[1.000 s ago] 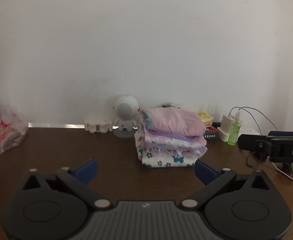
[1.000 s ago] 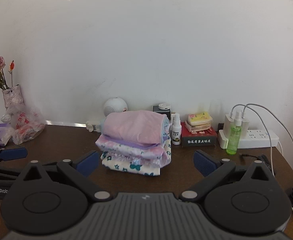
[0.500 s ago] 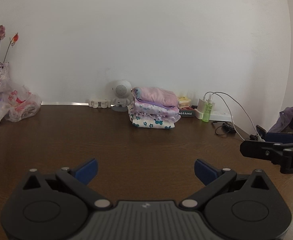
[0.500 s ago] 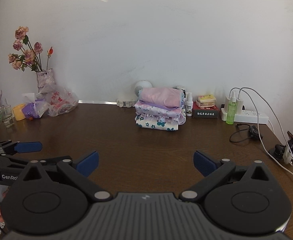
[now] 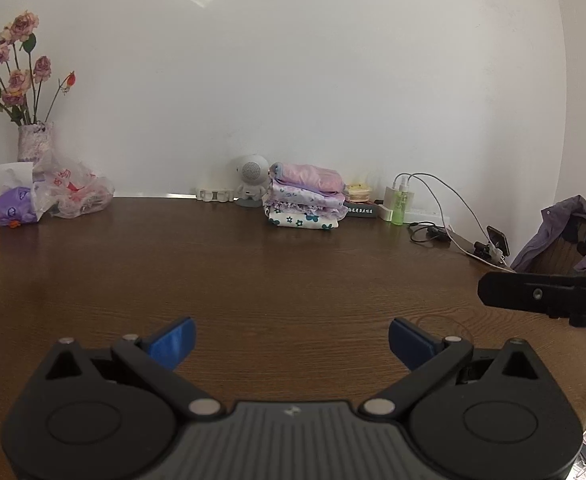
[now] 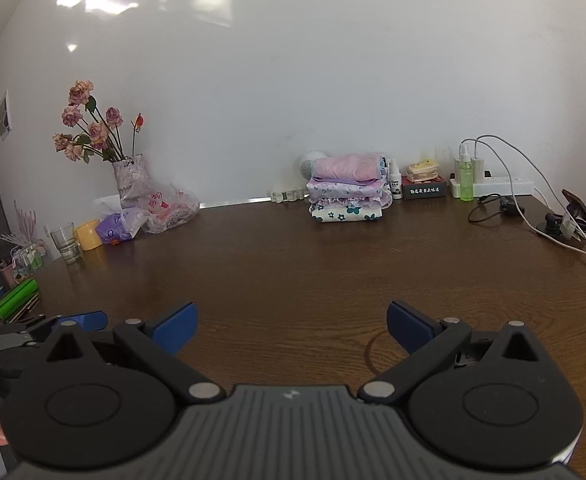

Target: Fold clothes

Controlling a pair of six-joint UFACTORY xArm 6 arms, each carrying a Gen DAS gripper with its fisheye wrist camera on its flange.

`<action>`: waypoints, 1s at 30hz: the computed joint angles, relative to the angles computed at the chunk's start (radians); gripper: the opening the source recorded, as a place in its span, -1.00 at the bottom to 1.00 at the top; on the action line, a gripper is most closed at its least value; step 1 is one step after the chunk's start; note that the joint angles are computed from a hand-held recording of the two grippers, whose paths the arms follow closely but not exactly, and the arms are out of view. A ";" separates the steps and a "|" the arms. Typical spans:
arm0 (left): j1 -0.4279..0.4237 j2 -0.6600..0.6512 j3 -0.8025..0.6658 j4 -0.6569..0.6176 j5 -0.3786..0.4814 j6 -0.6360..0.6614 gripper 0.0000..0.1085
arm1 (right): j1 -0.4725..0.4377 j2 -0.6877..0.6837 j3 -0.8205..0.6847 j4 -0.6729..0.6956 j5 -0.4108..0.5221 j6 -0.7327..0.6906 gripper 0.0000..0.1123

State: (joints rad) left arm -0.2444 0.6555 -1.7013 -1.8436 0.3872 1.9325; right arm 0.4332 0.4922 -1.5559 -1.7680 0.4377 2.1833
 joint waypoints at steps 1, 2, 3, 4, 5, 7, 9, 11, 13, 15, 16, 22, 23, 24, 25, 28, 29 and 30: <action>0.003 -0.021 0.030 -0.055 -0.004 0.053 0.90 | 0.010 -0.010 0.021 -0.001 0.018 0.006 0.83; 0.007 -0.036 0.055 -0.085 0.002 0.086 0.90 | 0.017 -0.017 0.038 -0.009 0.025 0.015 0.83; 0.011 -0.051 0.080 -0.113 0.008 0.117 0.90 | 0.025 -0.023 0.055 -0.015 0.032 0.023 0.83; 0.015 -0.064 0.102 -0.132 0.019 0.142 0.90 | 0.033 -0.028 0.072 -0.021 0.039 0.030 0.83; 0.018 -0.075 0.121 -0.144 0.024 0.161 0.90 | 0.040 -0.033 0.088 -0.027 0.046 0.037 0.83; 0.025 -0.087 0.150 -0.161 0.040 0.196 0.90 | 0.066 -0.036 0.112 -0.005 0.087 0.032 0.83; 0.030 -0.091 0.173 -0.160 0.051 0.209 0.90 | 0.088 -0.035 0.129 0.009 0.121 0.018 0.83; 0.034 -0.095 0.195 -0.146 0.056 0.203 0.90 | 0.108 -0.033 0.145 0.022 0.153 0.002 0.83; 0.039 -0.100 0.219 -0.138 0.067 0.197 0.90 | 0.120 -0.030 0.154 0.040 0.173 -0.008 0.83; 0.046 -0.106 0.238 -0.137 0.088 0.200 0.90 | 0.133 -0.027 0.161 0.058 0.192 -0.018 0.83; 0.050 -0.113 0.249 -0.140 0.100 0.200 0.90 | 0.136 -0.027 0.165 0.061 0.192 -0.011 0.83; 0.049 -0.139 0.288 -0.204 0.098 0.282 0.90 | 0.140 -0.029 0.177 0.103 0.182 0.001 0.83; 0.052 -0.143 0.295 -0.206 0.107 0.285 0.90 | 0.141 -0.031 0.180 0.105 0.182 0.007 0.83; 0.056 -0.147 0.304 -0.203 0.122 0.282 0.90 | 0.142 -0.033 0.183 0.107 0.183 0.015 0.83; 0.059 -0.152 0.314 -0.203 0.135 0.282 0.90 | 0.141 -0.034 0.185 0.108 0.180 0.016 0.83; 0.061 -0.164 0.333 -0.240 0.143 0.329 0.90 | 0.144 -0.037 0.187 0.122 0.182 0.014 0.83; 0.061 -0.166 0.337 -0.242 0.145 0.333 0.90 | 0.146 -0.037 0.187 0.126 0.184 0.014 0.83; 0.062 -0.168 0.341 -0.243 0.147 0.337 0.90 | 0.147 -0.038 0.187 0.129 0.186 0.014 0.83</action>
